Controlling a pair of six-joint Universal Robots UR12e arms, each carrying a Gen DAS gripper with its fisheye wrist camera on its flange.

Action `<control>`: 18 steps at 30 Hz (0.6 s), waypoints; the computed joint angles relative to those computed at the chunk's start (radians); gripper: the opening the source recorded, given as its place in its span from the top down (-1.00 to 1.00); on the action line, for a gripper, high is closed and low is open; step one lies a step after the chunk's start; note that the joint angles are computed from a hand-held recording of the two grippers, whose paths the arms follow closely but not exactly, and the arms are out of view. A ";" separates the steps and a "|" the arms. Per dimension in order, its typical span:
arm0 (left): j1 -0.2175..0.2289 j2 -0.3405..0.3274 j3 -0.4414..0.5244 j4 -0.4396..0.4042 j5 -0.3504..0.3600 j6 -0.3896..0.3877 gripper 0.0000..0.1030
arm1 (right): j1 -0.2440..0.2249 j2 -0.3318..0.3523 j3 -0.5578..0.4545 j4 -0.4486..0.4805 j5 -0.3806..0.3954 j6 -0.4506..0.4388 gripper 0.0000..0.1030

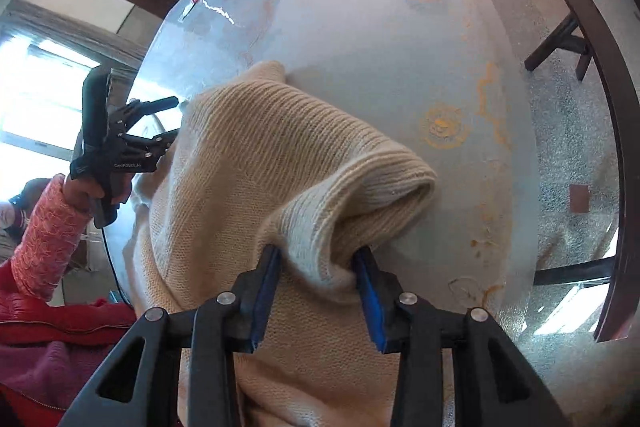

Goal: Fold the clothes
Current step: 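Grasp the sweater edge with the left tool beside the right tool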

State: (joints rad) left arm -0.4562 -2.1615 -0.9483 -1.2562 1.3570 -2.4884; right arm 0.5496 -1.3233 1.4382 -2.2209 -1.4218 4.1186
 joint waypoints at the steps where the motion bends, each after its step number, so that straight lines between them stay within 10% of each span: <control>1: -0.003 0.015 -0.032 0.048 -0.004 0.014 -1.00 | 0.007 0.012 -0.033 0.049 -0.019 -0.019 0.28; 6: 0.002 0.017 -0.030 0.010 -0.081 0.018 -0.91 | 0.029 0.040 -0.097 0.121 -0.066 -0.037 0.77; 7: 0.004 0.023 -0.035 0.010 -0.095 0.020 -0.68 | 0.032 0.043 -0.106 0.130 -0.072 -0.039 0.79; 10: 0.011 0.034 -0.037 -0.007 -0.129 0.018 0.85 | 0.045 0.041 -0.111 0.126 -0.090 -0.035 0.81; 13: 0.038 0.026 0.001 -0.152 -0.233 0.065 0.73 | 0.059 0.034 -0.108 0.107 -0.104 -0.056 0.76; 16: 0.053 0.030 0.019 -0.260 -0.324 0.150 -0.38 | 0.066 0.027 -0.101 0.089 -0.103 -0.043 0.61; 18: 0.066 0.024 0.047 -0.350 -0.435 0.198 -0.54 | 0.069 0.022 -0.095 0.086 -0.100 -0.033 0.51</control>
